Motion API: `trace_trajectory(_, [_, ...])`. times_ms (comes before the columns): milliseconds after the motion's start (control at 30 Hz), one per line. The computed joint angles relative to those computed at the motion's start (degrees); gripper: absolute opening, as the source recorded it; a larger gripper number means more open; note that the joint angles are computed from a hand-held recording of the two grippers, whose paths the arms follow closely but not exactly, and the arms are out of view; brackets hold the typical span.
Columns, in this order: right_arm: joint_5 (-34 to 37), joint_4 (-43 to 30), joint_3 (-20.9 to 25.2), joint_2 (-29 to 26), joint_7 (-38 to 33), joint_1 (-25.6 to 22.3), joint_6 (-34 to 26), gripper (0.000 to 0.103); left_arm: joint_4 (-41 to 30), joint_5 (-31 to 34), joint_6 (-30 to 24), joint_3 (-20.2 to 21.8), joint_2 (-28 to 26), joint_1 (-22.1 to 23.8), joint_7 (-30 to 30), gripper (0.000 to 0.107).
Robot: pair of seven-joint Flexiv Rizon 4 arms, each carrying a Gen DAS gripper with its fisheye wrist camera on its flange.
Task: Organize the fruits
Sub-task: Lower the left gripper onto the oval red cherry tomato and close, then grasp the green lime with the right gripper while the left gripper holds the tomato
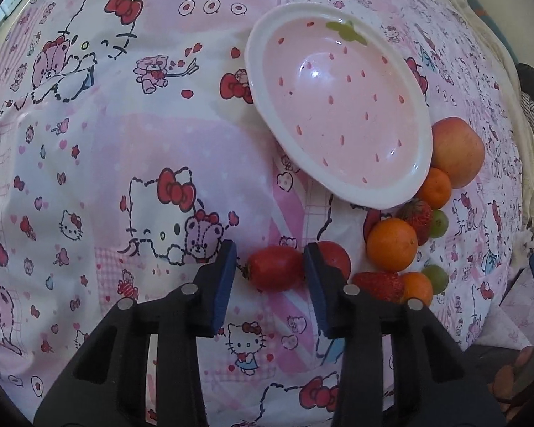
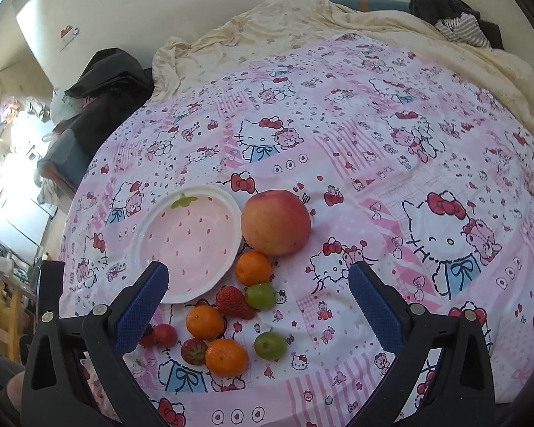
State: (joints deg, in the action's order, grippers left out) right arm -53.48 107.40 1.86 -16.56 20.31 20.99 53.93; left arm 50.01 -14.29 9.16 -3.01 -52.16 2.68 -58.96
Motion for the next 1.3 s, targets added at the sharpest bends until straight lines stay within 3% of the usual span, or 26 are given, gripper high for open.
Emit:
trace_trajectory(200, [0.1,-0.7,0.1,-0.3,-1.7,0.6,-1.8,0.103,0.5,-0.4,-0.3,-0.4,0.9,0.3,1.6,0.029])
trace_trajectory(333, [0.1,-0.4,0.3,0.0,-2.0,0.3,-1.9,0.103,3.7,1.1,4.5,0.1,3.7,0.2,5.4,0.029])
trace_trajectory(467, [7.7,0.8,1.8,-0.6,-5.4,-1.8,1.8,0.102,4.7,-0.1,4.9,0.0,4.6,1.0,5.7,0.029])
trace_trajectory(567, [21.4,-0.2,4.8,-3.3,-14.4,-3.8,5.6,0.081,4.9,-0.7,5.2,0.0,4.7,1.1,5.3,0.029])
trace_trajectory(600, [27.6,-0.9,6.7,-4.8,-18.2,-5.2,7.7,0.078,4.7,-0.8,4.9,-0.1,4.6,1.1,5.0,0.029])
trace_trajectory(700, [36.0,-2.3,8.4,-6.9,-23.4,-6.1,9.2,0.071,4.1,-1.3,4.3,-0.2,4.2,1.2,4.4,0.029])
trace_trajectory(833, [40.7,-4.2,7.3,-8.5,-27.3,-4.7,8.1,0.071,5.3,-1.7,5.4,-0.4,4.9,1.3,4.5,0.029])
trace_trajectory(1000, [45.0,-6.8,6.9,-9.9,-31.9,-3.8,5.1,0.052,5.7,-2.2,5.9,-0.5,5.2,1.5,4.7,0.029])
trace_trajectory(1300, [47.9,-7.3,6.2,-9.8,-33.2,-2.8,4.1,0.050,6.4,-2.2,7.6,-0.3,5.6,1.4,4.6,0.029])
